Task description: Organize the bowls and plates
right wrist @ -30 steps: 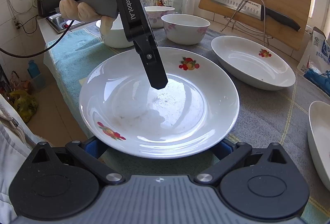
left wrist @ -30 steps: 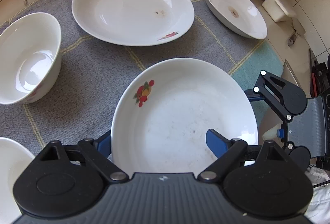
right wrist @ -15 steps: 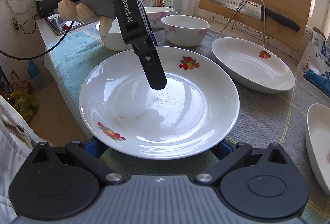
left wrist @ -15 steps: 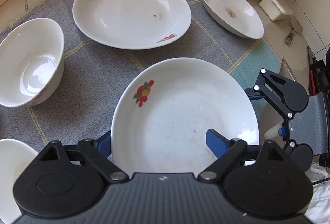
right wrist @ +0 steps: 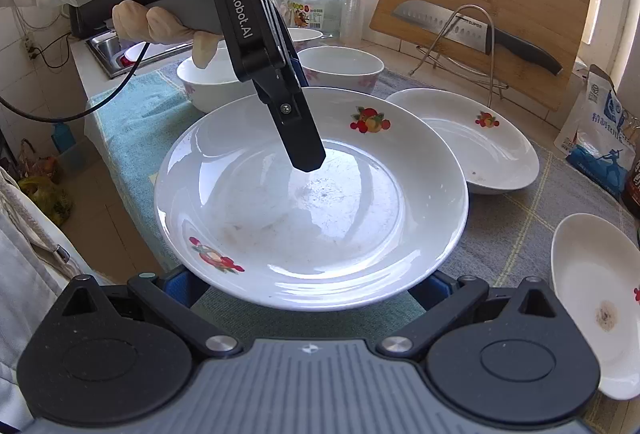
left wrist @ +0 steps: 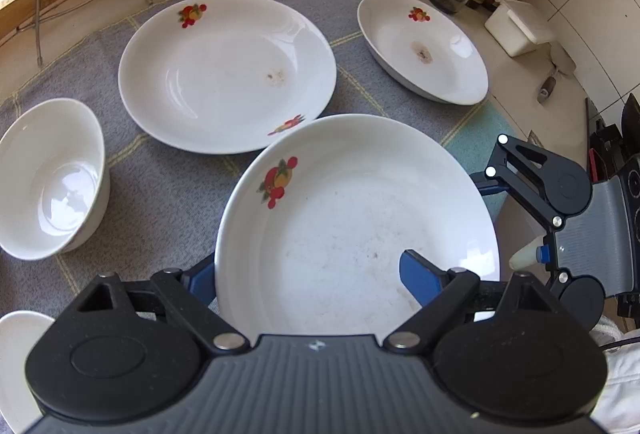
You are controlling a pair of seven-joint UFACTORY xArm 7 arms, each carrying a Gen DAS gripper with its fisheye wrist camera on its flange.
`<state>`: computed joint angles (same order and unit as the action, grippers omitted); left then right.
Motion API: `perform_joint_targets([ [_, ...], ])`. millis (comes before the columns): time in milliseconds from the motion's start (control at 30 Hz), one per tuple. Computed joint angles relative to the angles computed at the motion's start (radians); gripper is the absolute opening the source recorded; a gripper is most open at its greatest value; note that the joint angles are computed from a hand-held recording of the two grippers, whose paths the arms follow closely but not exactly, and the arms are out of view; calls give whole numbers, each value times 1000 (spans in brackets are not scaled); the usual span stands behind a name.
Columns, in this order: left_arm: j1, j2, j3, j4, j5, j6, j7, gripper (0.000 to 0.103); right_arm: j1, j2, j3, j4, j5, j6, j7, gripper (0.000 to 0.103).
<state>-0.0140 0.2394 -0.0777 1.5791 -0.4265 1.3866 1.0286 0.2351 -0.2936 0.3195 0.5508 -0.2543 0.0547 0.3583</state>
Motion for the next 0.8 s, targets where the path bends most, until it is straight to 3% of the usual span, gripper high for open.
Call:
perform_joint_targets([
  [300, -56, 12, -36, 30, -12, -5, -5, 90, -11, -138, -33, -86, 27, 52, -9, 103],
  [800, -170, 119, -101, 168, -12, -4, -23, 90, -106, -342, -37, -217, 27, 124, 30, 103],
])
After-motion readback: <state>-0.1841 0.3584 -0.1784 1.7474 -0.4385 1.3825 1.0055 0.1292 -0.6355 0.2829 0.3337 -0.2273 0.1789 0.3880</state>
